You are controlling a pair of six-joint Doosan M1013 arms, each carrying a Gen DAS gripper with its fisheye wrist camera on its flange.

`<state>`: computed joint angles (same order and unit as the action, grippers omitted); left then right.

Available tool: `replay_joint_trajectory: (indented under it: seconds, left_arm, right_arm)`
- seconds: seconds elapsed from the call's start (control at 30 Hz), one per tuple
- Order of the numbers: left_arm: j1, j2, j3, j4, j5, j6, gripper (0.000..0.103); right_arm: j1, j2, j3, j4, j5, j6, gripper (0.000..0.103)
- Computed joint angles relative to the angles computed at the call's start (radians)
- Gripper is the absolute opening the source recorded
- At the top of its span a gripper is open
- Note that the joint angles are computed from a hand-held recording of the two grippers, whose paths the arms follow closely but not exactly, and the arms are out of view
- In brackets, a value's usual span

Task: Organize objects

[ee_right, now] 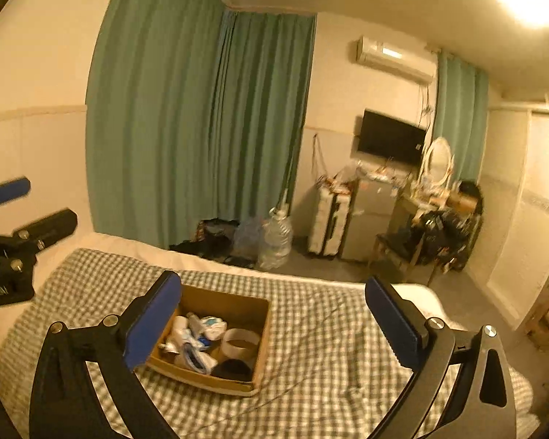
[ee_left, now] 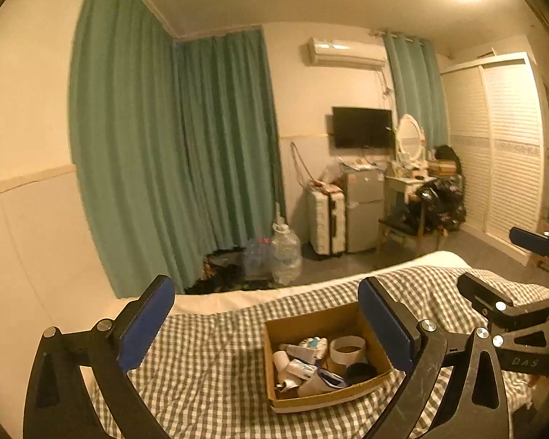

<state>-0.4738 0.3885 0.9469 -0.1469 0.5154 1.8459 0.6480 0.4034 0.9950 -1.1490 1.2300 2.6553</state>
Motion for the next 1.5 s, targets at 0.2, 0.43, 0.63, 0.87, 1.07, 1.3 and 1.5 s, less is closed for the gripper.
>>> replay_joint_trajectory:
  seconds: [0.2, 0.43, 0.63, 0.87, 1.07, 1.3, 1.5]
  left_arm:
    - [-0.001, -0.067, 0.185, -0.033, -0.15, -0.002, 0.103]
    - [0.002, -0.112, 0.342, 0.068, -0.235, -0.099, 0.103]
    - [0.006, -0.141, 0.452, 0.162, -0.303, -0.25, 0.103]
    - [0.004, -0.14, 0.488, 0.124, -0.316, -0.203, 0.103]
    - [0.009, -0.138, 0.493, 0.091, -0.307, -0.2, 0.103]
    - [0.004, -0.14, 0.501, 0.128, -0.302, -0.212, 0.103]
    - [0.001, -0.138, 0.5, 0.138, -0.293, -0.215, 0.103]
  right_arm:
    - [0.025, -0.04, 0.127, -0.028, -0.065, 0.093, 0.102]
    - [0.023, -0.084, 0.274, 0.028, -0.155, 0.34, 0.102]
    - [0.048, -0.074, 0.341, -0.062, -0.115, 0.421, 0.102]
    - [0.061, -0.071, 0.379, -0.097, -0.112, 0.421, 0.102]
    - [0.064, -0.071, 0.39, -0.107, -0.091, 0.432, 0.102]
    - [0.063, -0.071, 0.388, -0.088, -0.075, 0.431, 0.102]
    - [0.064, -0.075, 0.394, -0.084, -0.084, 0.439, 0.102]
